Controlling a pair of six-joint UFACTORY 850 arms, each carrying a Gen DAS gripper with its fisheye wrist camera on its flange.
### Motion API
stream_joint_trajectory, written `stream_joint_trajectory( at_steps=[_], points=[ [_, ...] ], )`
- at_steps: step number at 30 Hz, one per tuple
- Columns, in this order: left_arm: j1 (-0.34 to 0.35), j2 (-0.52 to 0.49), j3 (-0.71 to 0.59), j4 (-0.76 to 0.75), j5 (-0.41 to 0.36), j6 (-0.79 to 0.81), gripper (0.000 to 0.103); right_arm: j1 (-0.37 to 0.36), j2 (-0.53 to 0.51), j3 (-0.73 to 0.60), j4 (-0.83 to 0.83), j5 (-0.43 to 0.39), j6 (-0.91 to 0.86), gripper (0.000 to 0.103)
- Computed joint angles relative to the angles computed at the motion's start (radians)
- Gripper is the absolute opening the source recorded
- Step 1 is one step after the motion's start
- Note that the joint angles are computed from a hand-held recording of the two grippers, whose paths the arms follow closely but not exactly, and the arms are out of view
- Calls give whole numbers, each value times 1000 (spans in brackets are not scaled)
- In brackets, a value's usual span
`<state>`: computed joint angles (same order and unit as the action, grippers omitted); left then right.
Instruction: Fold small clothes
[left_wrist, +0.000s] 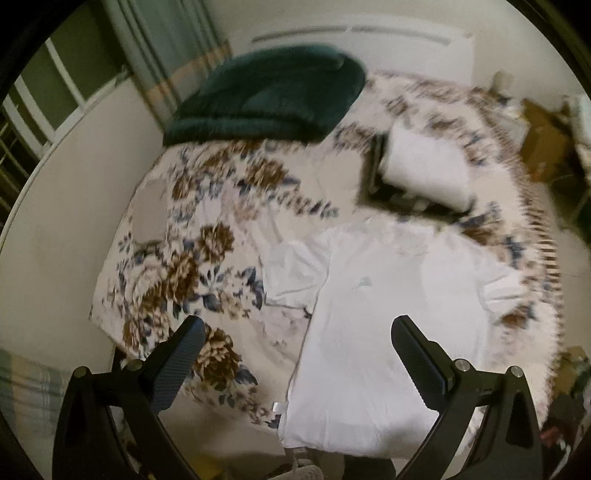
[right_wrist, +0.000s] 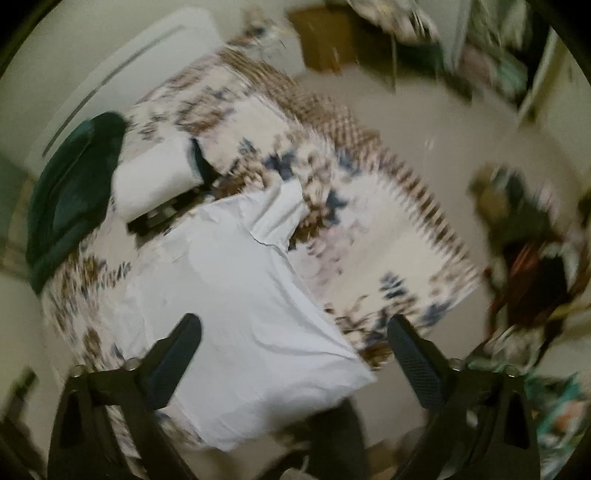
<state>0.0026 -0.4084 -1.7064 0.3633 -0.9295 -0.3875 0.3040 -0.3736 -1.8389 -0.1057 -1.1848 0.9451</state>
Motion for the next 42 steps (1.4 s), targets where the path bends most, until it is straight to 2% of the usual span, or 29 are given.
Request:
stream_joint_trajectory(
  at_steps=[1, 3, 4, 7, 8, 13, 17, 18, 19, 21, 24, 27, 28, 31, 37, 39, 41, 42],
  points=[
    [-8, -30, -2, 20, -6, -34, 103, -40, -8, 57, 48, 76, -14, 80],
    [-16, -86, 6, 45, 9, -105, 103, -117, -29, 165, 147, 229, -62, 68],
    [-20, -121, 3, 54, 13, -137, 103, -152, -57, 207, 214, 319, -104, 67],
    [-23, -211, 0, 70, 31, -202, 103, -213, -169, 245, 348, 485, -184, 67],
    [-24, -246, -7, 79, 32, -222, 103, -229, -218, 240, 400, 529, -212, 67],
    [-28, -378, -41, 66, 53, -272, 103, -277, -397, 200, 688, 630, -365, 67],
    [-29, -433, -58, 25, 81, -259, 103, -278, -455, 212, 939, 767, -556, 65],
    [-31, -438, -58, 28, 91, -261, 103, -272, -464, 205, 946, 794, -559, 51],
    [-32, -440, -55, 31, 99, -263, 103, -262, -484, 179, 910, 815, -537, 32],
    [-27, -439, -45, 33, 110, -270, 103, -239, -510, 133, 728, 827, -401, 10],
    [-13, -442, -44, 22, 103, -285, 103, -195, -538, 41, 414, 791, -191, 5],
    [6, -418, -13, 51, 112, -329, 103, -116, -595, -133, 100, 671, -111, 5],
    [12, -409, 0, 71, 117, -348, 103, -77, -634, -221, 21, 617, -137, 5],
    [32, -388, 38, 130, 127, -397, 103, 16, -798, -509, -65, 452, -331, 5],
    [87, -364, 95, 137, 127, -405, 103, 136, -1048, -870, -87, 212, -646, 6],
    [102, -356, 110, 141, 131, -402, 103, 150, -1037, -834, -70, 184, -683, 10],
    [119, -345, 128, 134, 143, -393, 103, 146, -946, -681, -11, 222, -695, 21],
    [128, -343, 131, 120, 148, -382, 103, 136, -918, -638, 46, 241, -706, 34]
  ],
)
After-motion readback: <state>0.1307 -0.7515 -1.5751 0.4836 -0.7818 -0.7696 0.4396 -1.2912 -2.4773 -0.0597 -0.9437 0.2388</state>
